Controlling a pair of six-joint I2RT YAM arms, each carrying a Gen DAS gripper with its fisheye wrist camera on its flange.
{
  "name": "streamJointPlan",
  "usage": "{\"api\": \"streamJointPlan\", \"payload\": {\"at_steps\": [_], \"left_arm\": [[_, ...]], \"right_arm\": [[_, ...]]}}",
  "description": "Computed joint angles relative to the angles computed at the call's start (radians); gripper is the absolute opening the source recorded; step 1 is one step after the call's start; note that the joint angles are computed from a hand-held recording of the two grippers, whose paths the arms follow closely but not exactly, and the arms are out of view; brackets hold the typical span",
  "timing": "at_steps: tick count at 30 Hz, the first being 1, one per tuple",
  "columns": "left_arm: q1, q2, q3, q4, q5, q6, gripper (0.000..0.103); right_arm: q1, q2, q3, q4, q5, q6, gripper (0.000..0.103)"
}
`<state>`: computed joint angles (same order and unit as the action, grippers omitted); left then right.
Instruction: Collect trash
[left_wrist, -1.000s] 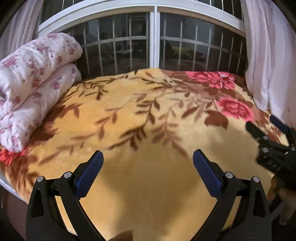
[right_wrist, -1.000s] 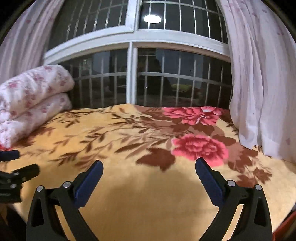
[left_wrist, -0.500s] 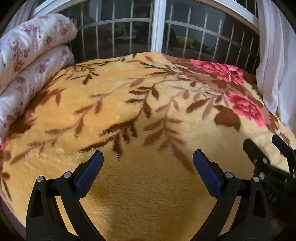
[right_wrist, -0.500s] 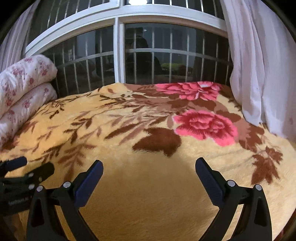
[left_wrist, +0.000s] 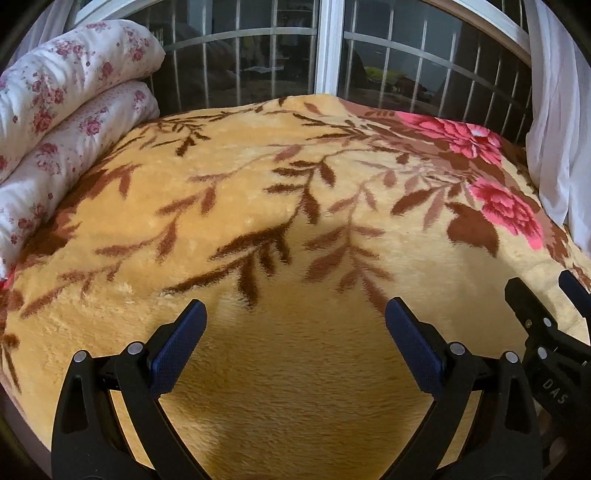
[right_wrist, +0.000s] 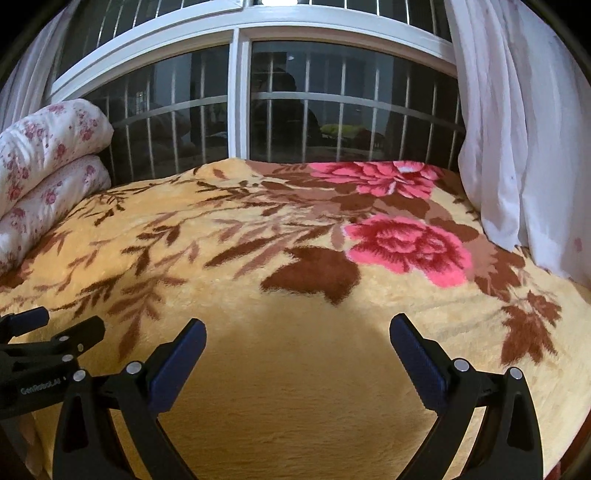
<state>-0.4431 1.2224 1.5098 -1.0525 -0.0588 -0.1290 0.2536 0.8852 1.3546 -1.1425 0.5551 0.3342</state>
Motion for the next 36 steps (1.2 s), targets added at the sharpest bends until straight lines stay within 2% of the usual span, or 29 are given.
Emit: {"api": "streamJointPlan", "payload": {"at_steps": [23,33,36], "left_arm": [[-0.005,0.002,-0.011,0.009,-0.014,0.008,0.095],[-0.029,-0.019,-0.043,0.057,-0.088,0.026,0.095],[0.004,0.002,-0.025,0.032,-0.012,0.042,0.095]], "right_arm": [[-0.041,-0.003,0.003,-0.011,-0.037,0.02,0.098],[-0.044,-0.004,-0.002,-0.008,-0.041,0.02,0.098],[-0.049,-0.006,-0.006,-0.004,-0.045,0.018,0.098]]}}
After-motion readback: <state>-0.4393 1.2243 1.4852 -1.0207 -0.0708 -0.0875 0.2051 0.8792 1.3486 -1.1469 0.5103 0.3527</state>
